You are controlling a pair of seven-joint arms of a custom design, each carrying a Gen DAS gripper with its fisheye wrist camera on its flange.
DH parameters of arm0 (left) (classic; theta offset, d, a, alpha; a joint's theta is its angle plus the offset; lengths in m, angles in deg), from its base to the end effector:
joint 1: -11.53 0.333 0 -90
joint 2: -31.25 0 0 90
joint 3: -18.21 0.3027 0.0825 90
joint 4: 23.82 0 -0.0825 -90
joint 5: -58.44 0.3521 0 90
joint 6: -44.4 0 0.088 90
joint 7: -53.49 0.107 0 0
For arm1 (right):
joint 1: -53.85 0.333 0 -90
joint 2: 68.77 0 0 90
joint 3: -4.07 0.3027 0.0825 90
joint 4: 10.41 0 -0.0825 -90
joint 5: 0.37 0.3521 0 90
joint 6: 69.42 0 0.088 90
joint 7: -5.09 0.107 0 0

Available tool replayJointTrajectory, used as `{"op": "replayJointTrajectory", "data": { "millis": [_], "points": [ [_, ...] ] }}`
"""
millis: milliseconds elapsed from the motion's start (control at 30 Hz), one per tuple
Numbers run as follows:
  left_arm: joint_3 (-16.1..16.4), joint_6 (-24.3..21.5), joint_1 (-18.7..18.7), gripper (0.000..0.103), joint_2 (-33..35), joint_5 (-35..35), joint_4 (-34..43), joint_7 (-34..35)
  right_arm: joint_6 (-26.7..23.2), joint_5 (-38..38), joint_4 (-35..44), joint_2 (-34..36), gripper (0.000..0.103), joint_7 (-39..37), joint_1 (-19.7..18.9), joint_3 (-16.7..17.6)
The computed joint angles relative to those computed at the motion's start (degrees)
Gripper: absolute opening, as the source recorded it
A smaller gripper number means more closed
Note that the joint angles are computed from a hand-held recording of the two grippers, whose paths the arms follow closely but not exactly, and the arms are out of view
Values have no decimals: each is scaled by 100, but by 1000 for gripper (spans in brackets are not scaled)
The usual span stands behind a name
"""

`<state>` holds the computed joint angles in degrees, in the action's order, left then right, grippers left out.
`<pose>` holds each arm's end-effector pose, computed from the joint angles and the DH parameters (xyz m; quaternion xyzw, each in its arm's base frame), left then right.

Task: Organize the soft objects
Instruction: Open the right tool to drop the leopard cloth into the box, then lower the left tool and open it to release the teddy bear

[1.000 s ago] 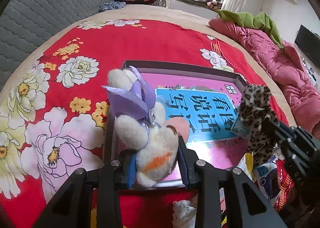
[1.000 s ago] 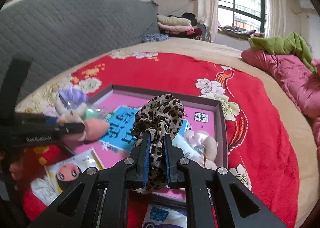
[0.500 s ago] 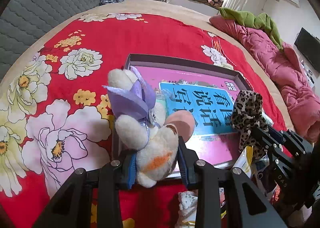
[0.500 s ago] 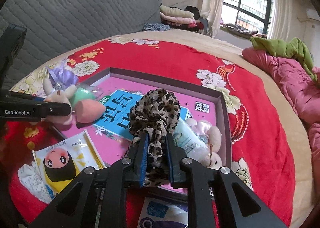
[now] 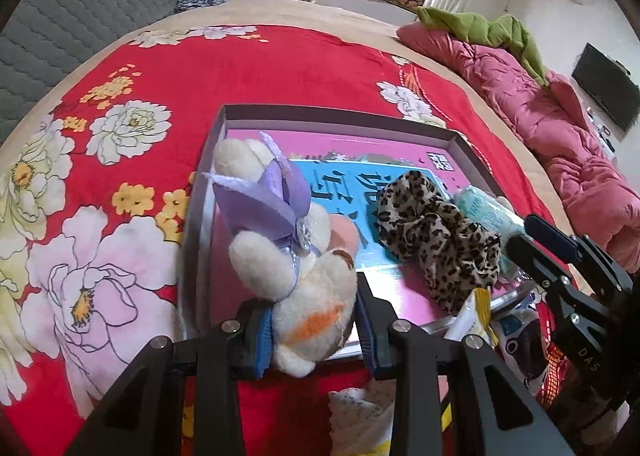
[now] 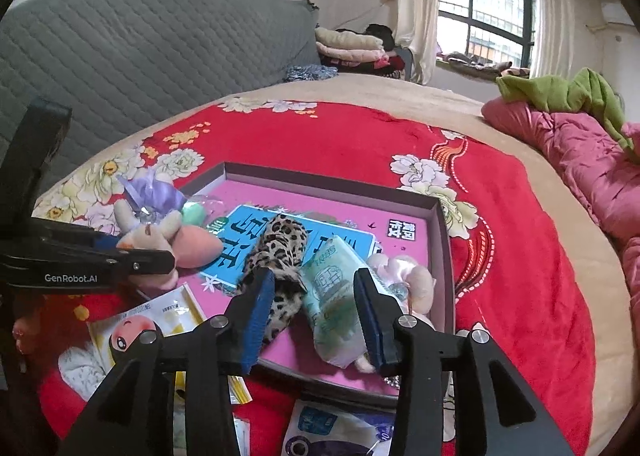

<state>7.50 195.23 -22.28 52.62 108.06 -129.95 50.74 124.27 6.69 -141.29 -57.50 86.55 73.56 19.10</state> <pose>0.4466 -0.4508 0.3706 -0.7315 0.6051 -0.2776 0.1474 0.4701 0.3025 0.3911 -0.7940 0.4229 -0.2005 0.3879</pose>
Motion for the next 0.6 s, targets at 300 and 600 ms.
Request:
{"op": "replayJointTrajectory", "data": {
  "millis": [300,600],
  "points": [
    [-18,-58,46,35,-69,29,-97,-142,136,16,-60,-57,52,130,34,-98],
    [-4,-158,-41,35,-16,91,27,-59,153,-358,-134,-117,56,669,-416,210]
  ]
}}
